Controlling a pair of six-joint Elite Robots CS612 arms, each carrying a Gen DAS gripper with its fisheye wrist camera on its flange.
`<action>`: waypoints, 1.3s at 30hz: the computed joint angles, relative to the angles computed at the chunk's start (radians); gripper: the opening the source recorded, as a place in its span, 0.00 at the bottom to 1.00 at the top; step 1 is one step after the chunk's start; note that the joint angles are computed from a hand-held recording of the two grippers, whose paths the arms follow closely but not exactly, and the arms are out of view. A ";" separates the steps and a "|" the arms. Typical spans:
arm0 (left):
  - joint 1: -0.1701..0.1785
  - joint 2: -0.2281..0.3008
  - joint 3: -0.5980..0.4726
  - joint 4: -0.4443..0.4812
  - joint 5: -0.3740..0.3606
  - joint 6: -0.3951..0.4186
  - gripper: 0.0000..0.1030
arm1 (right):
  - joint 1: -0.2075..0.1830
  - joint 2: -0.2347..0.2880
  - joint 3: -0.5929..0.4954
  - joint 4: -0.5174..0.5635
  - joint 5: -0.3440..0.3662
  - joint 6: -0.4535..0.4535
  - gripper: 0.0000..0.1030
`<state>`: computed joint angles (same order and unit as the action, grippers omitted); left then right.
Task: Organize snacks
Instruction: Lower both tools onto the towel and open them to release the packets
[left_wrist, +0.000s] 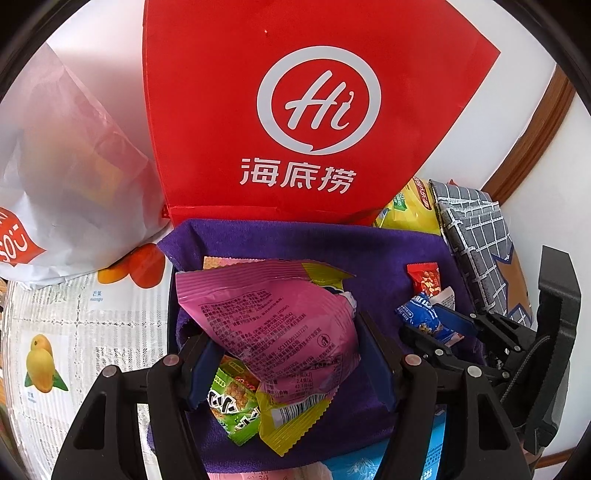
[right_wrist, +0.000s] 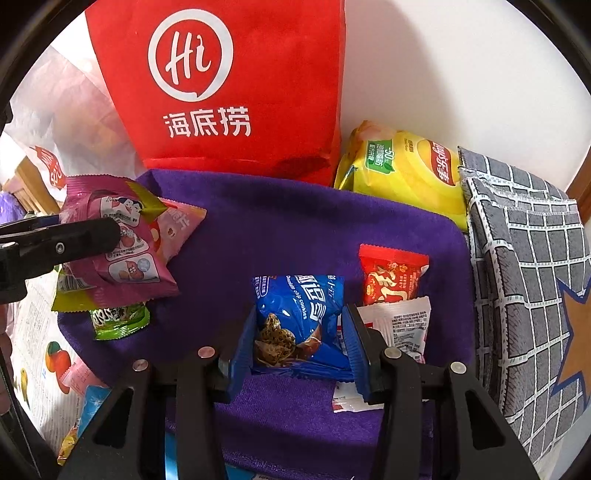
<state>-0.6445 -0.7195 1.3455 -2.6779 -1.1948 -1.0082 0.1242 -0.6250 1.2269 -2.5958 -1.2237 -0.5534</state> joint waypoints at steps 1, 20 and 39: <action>0.000 0.000 -0.001 0.001 0.001 0.001 0.65 | 0.001 0.001 -0.002 0.003 -0.003 -0.003 0.45; 0.003 0.001 -0.001 -0.002 -0.023 0.014 0.65 | -0.003 -0.019 0.015 -0.016 0.016 0.000 0.51; -0.023 -0.046 0.033 -0.051 0.006 0.033 0.77 | -0.056 -0.110 0.150 -0.153 -0.012 0.080 0.55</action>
